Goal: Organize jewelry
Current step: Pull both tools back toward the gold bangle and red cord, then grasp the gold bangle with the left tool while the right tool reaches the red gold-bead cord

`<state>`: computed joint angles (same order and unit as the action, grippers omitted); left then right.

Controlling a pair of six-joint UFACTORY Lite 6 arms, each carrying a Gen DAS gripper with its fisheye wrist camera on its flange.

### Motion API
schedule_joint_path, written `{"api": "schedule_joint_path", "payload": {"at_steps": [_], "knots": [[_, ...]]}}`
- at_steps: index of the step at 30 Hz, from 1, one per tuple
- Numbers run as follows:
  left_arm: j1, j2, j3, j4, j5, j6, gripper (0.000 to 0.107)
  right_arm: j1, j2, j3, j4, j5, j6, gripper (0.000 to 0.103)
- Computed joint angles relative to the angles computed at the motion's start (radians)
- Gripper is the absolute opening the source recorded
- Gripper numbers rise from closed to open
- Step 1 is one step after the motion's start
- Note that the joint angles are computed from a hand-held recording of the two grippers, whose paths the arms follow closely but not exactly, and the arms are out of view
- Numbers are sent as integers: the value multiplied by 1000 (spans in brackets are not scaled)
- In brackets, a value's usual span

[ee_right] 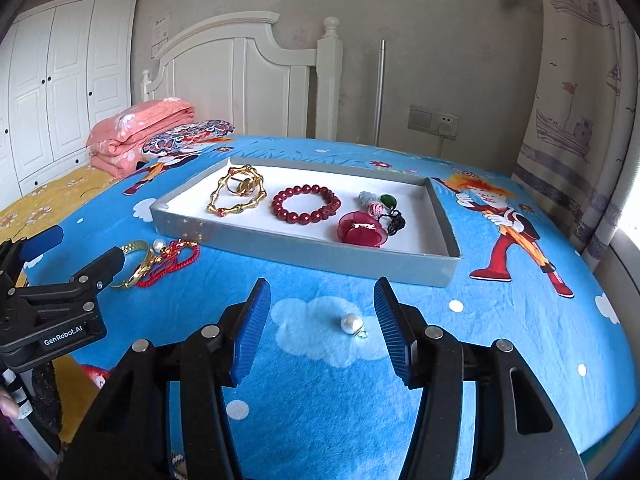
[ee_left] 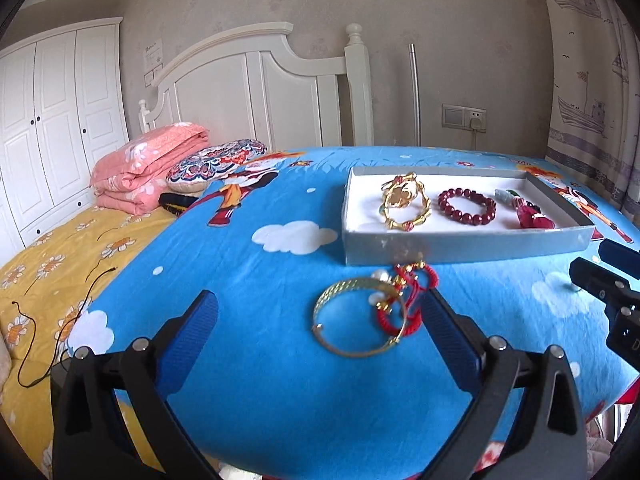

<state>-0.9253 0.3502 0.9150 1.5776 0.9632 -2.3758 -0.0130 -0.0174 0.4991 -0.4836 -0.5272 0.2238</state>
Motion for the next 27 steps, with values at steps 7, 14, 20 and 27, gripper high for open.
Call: {"api": "schedule_joint_path", "payload": {"at_steps": [7,14,20,27], "knots": [[9,-72,-141,31,-16,-112,98,93,23,-32,140,-5,-141,52],[26,-82,-157,56,-46,-124,98,129,50,-28,190,0,-193,52],[42,-71,-129,74,-77,-107,98,127,57,-30,181,-7,-191,52],[99,22,15,64,-172,-2,98,125,58,-30,176,-10,-187,52]]}}
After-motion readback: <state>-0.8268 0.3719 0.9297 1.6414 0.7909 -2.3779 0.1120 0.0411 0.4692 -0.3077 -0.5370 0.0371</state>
